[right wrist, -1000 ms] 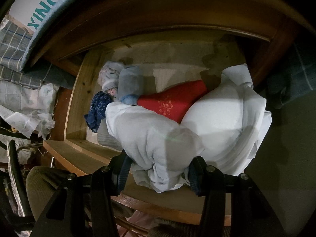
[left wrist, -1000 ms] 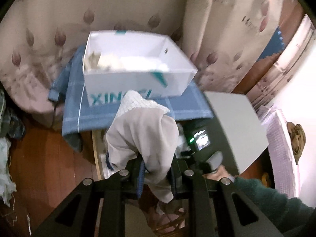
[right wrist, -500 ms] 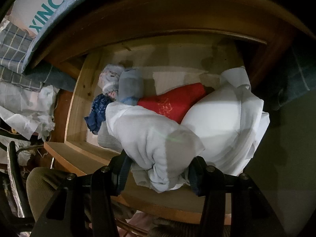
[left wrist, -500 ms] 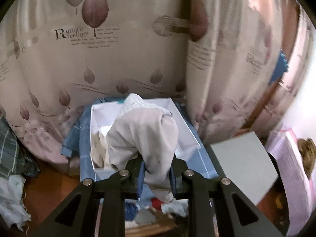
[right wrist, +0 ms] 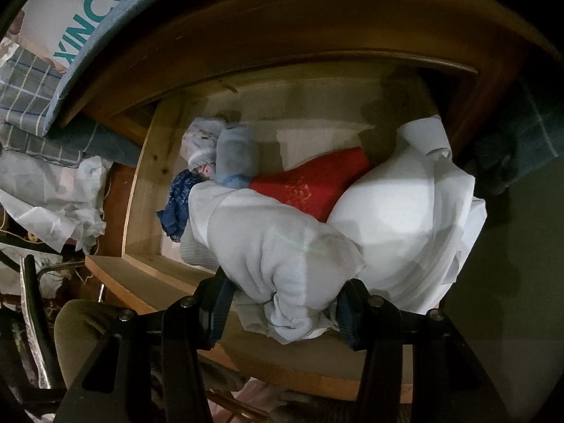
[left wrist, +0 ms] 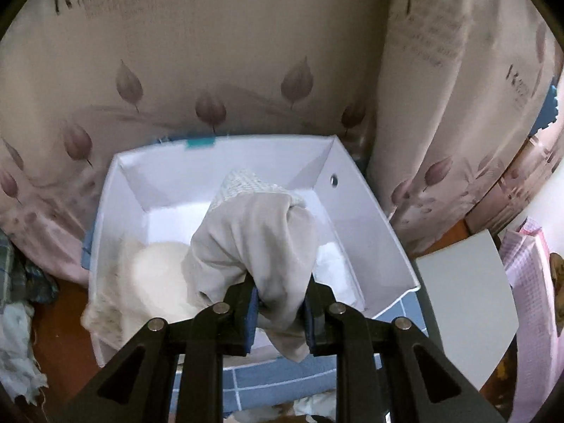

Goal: Take underwear out of drawer
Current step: 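Open the left tool over the box and return it to the drawer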

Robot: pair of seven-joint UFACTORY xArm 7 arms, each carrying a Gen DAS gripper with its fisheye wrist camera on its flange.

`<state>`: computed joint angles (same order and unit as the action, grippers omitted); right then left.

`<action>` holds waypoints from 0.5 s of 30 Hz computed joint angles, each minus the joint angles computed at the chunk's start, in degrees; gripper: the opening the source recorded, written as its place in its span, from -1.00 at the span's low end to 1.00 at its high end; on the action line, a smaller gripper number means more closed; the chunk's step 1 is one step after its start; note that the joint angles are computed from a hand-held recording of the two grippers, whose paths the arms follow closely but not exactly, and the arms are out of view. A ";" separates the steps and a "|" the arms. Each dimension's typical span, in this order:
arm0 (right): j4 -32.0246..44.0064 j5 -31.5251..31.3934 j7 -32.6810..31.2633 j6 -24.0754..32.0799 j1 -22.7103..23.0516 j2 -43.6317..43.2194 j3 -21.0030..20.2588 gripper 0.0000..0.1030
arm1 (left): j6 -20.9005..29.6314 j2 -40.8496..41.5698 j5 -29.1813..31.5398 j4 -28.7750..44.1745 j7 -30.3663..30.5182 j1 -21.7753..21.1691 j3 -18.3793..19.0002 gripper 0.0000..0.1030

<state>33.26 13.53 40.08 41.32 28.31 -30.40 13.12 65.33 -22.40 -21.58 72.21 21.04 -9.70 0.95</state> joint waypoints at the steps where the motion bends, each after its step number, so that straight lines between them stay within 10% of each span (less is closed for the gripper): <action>1: -0.08 0.07 -0.06 -0.18 0.08 0.00 -0.02 -0.07 | -0.23 0.08 0.10 -0.51 -0.20 0.02 -0.19 -0.60; 15: 0.46 -0.27 0.42 0.31 0.05 0.36 0.24 -0.07 | -3.02 -0.79 7.18 -3.39 -1.39 -0.28 -3.12 -0.29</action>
<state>33.71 13.27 40.51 41.63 28.36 -30.04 13.36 62.31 -23.18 -14.39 68.82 19.65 -9.98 -2.18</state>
